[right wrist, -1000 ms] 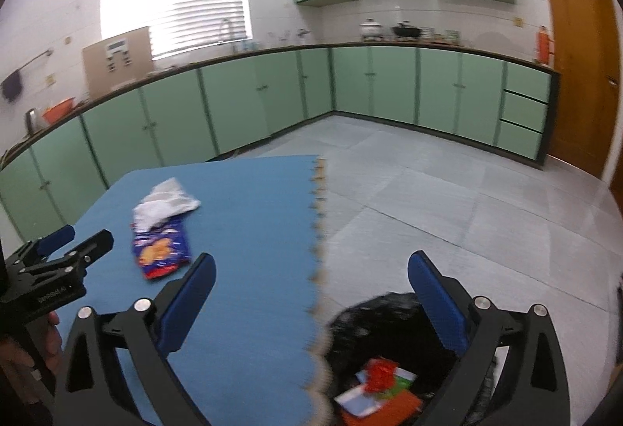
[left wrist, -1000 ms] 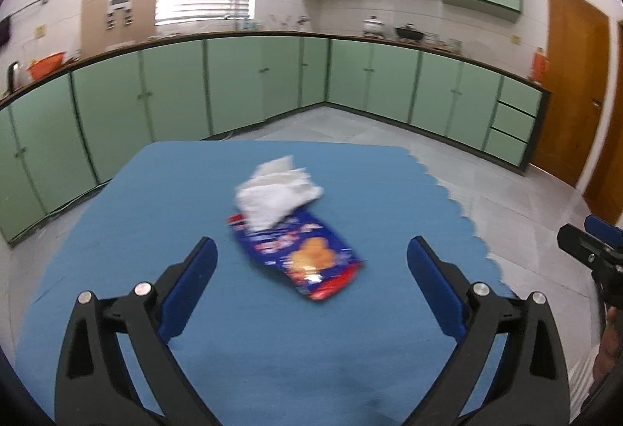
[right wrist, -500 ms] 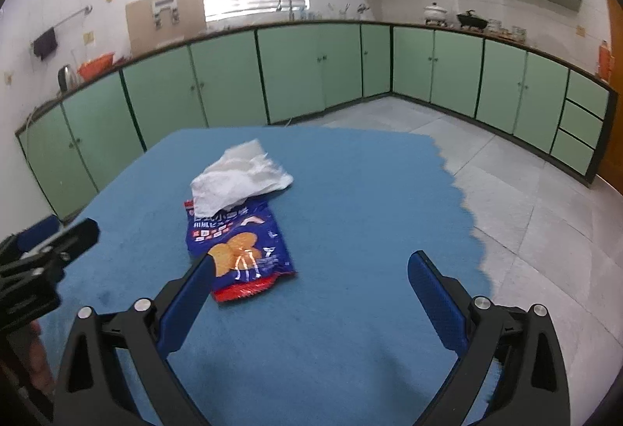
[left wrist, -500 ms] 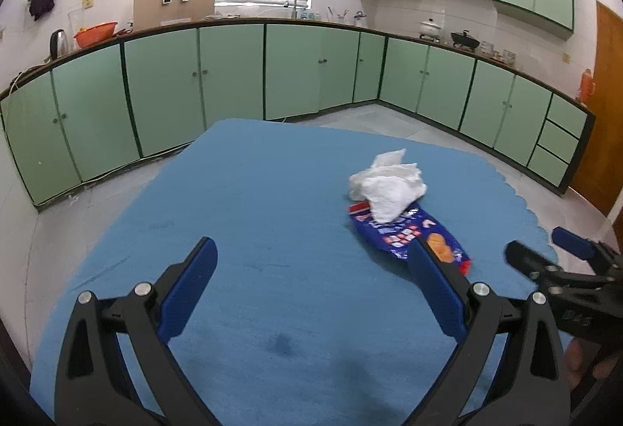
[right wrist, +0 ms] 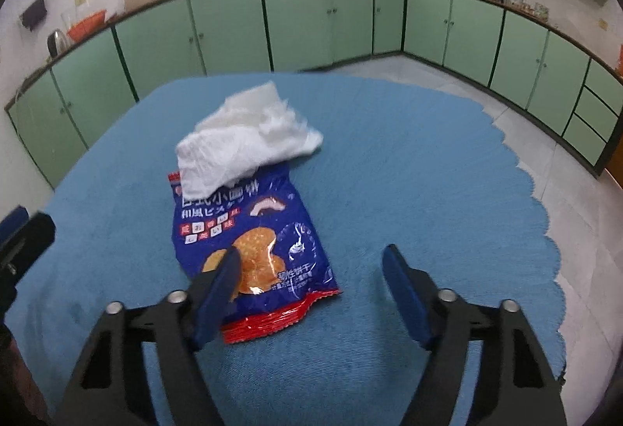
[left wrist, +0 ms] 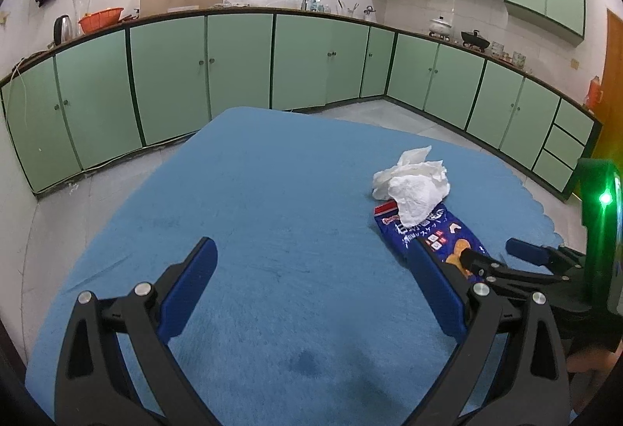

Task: Collect trash
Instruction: 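Move both tools back to the table toward the tissue and snack packet, then close the left gripper on the white tissue while the right approaches the blue snack packet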

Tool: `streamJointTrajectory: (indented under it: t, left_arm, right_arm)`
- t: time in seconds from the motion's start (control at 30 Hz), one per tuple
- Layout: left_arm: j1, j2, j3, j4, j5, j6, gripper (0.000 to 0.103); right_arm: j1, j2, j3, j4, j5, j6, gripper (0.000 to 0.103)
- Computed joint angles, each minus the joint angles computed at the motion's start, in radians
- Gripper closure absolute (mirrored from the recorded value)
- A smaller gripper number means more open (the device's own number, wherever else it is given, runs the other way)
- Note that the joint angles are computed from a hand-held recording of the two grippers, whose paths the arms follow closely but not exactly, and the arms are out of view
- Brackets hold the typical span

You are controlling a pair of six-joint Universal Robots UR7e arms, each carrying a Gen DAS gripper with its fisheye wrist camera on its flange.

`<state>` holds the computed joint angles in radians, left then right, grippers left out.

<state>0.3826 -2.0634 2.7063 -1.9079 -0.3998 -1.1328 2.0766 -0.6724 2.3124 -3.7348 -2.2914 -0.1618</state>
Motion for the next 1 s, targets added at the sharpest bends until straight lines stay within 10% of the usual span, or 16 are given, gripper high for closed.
streamJointTrajectory:
  t: [0.37, 0.9, 1.0]
  left_arm:
    - [0.142, 0.100, -0.025, -0.190, -0.031, 0.121, 0.008]
    - [0.126, 0.184, -0.020, -0.318, -0.050, 0.181, 0.008]
    - [0.120, 0.210, -0.019, -0.341, -0.055, 0.190, 0.008]
  right_arm:
    - [-0.001, -0.012, 0.015, 0.021, 0.039, -0.017, 0.086]
    - [0.010, -0.162, 0.176, -0.012, 0.063, -0.021, 0.092]
    - [0.010, -0.169, 0.169, 0.028, 0.062, -0.015, 0.072]
